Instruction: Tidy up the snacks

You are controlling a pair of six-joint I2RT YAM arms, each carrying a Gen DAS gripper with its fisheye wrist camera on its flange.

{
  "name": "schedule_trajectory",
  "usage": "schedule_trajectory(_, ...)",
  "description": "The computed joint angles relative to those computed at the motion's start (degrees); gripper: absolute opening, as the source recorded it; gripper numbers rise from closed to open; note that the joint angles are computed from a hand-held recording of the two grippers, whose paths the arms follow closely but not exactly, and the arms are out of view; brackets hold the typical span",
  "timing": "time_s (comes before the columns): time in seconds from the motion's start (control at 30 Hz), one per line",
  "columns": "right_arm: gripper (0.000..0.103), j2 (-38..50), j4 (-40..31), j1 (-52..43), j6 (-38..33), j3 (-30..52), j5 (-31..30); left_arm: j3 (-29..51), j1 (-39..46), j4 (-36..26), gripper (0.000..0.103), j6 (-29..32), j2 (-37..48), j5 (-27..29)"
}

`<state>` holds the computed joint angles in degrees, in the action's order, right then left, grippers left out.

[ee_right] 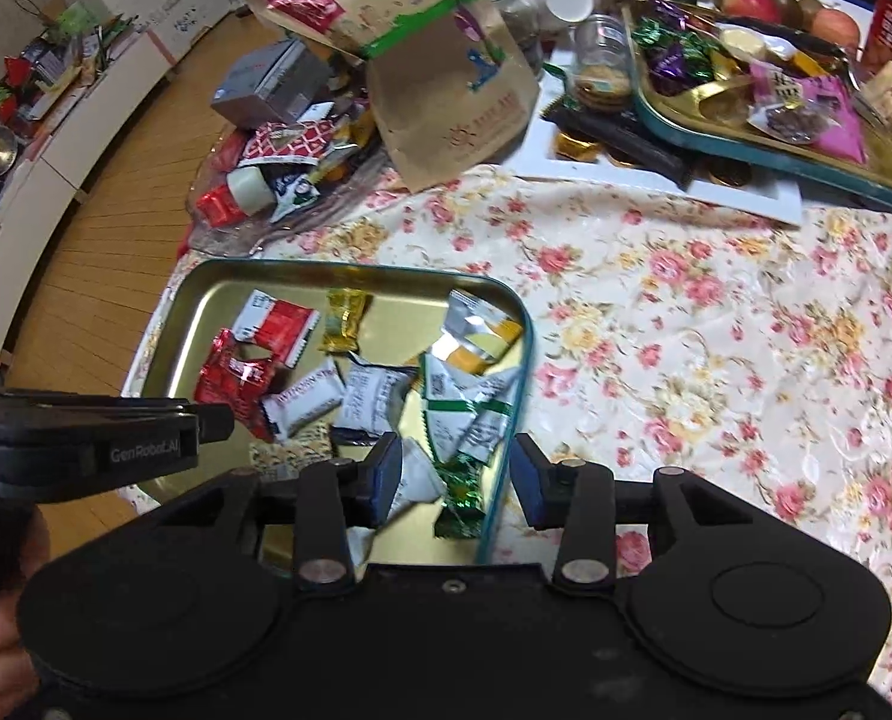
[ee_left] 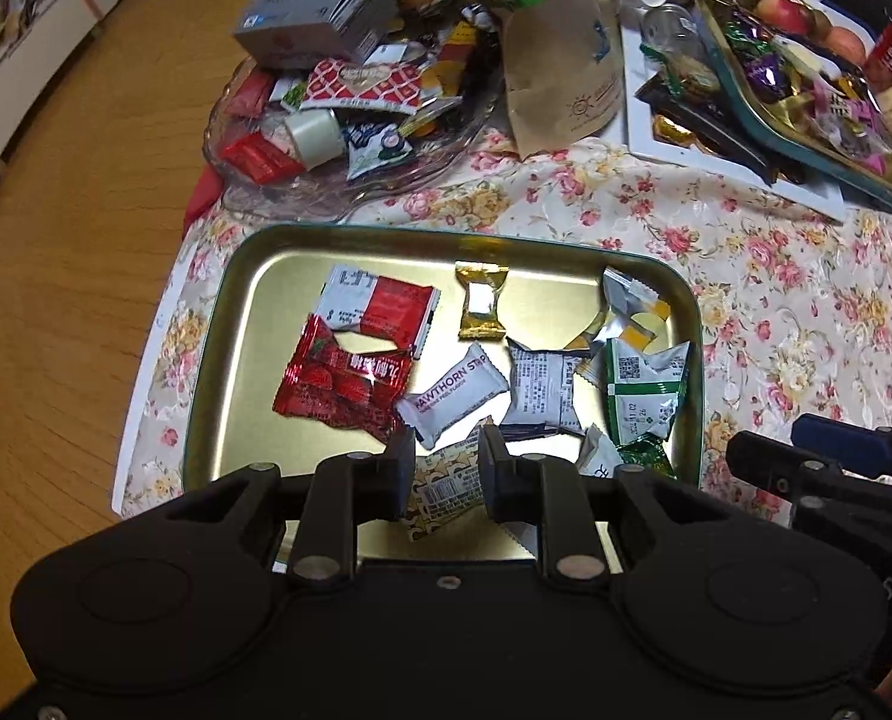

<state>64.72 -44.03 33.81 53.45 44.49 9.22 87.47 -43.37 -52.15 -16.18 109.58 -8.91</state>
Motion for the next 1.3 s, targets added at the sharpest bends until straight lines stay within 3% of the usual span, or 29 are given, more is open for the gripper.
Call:
schedule_trajectory(0.37, 0.043, -0.1, -3.29, 0.43, 3.99, -0.12, 0.29, 0.32, -0.94, -0.72, 0.03, -0.01, 1.01, 0.0)
schedule_trajectory(1.3, 0.043, 1.99, -2.95, -0.45, 4.23, 0.22, -2.31, 1.62, -0.34, -2.36, 0.03, 0.62, 2.03, 3.23)
